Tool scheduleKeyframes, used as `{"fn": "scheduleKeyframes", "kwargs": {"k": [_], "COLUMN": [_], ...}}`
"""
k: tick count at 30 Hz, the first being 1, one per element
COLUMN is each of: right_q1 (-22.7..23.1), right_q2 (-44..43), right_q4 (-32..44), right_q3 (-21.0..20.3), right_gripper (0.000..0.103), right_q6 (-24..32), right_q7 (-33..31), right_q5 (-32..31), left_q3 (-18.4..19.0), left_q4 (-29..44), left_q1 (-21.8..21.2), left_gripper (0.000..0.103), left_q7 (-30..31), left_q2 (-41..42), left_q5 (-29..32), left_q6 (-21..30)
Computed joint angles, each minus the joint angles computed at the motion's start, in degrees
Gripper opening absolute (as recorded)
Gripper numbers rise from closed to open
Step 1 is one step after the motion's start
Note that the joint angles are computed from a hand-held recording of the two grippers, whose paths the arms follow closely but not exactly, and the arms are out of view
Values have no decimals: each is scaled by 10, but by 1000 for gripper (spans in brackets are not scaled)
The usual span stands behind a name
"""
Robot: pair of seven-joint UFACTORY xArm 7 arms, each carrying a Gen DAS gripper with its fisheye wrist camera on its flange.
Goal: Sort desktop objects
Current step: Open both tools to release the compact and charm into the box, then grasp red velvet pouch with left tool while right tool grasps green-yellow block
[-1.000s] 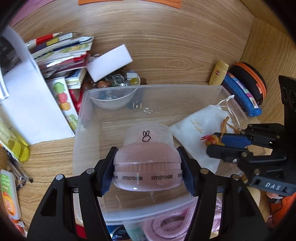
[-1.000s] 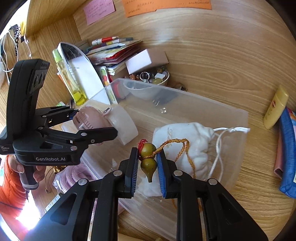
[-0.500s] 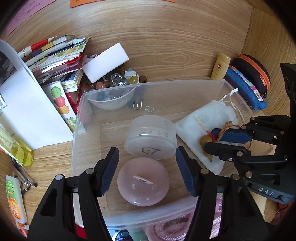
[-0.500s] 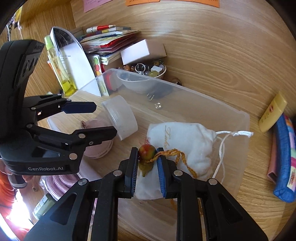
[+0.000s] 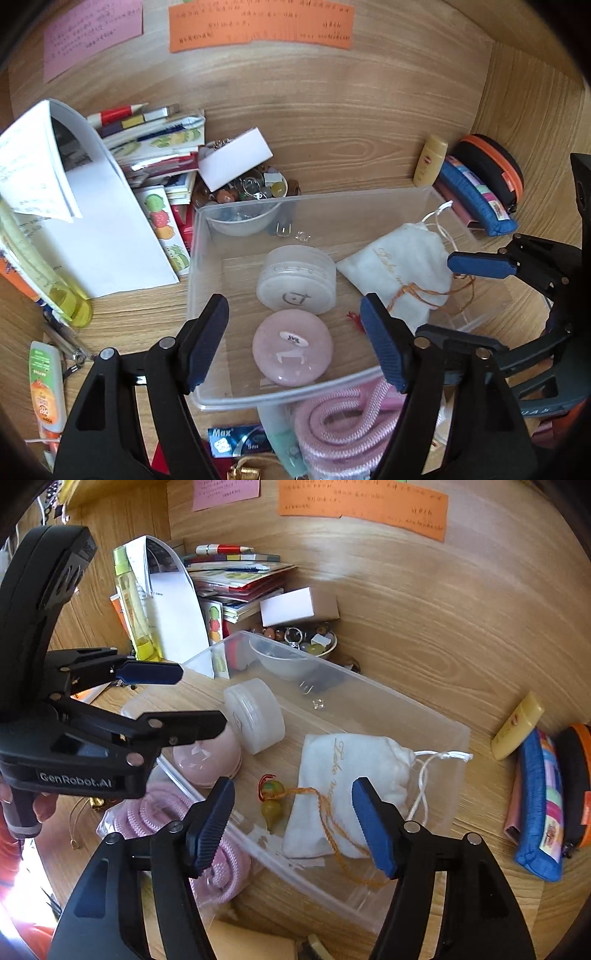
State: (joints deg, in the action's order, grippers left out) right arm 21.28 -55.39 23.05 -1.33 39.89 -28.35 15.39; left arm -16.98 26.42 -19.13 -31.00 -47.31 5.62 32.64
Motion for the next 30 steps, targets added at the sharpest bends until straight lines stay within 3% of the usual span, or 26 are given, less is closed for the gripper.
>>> {"fn": "scheduleKeyframes", "kwargs": {"k": [4,9,13,17,30], "right_q1": [-2,-13,-27,-48,-100], "right_q2": [-26,-69,-107,-152,-280], "right_q4": [0,-9,-16,-26,-58], "right_q3": [-10,-15,-18,-22,-55], "right_gripper": [71,72,73,83,86], "right_q6": [29,58,79,87,130], "right_q7": [6,9,15,25,43], "right_q5": [6,8,7,2,-16], "left_q3": [-4,-15,-30,-41,-45], "left_q4": [-8,-16,-21,-27,-80], "left_q1": [-8,-14,-12,-13,-39], "left_gripper": [80,83,92,95,97], "left_q7": [-7,-19,-37,-52,-78], "left_q2": [-39,-81,-123,-165,-327], "left_q5": [-4,-4,1,6,-6], "left_q6": [20,41,62,89,216]}}
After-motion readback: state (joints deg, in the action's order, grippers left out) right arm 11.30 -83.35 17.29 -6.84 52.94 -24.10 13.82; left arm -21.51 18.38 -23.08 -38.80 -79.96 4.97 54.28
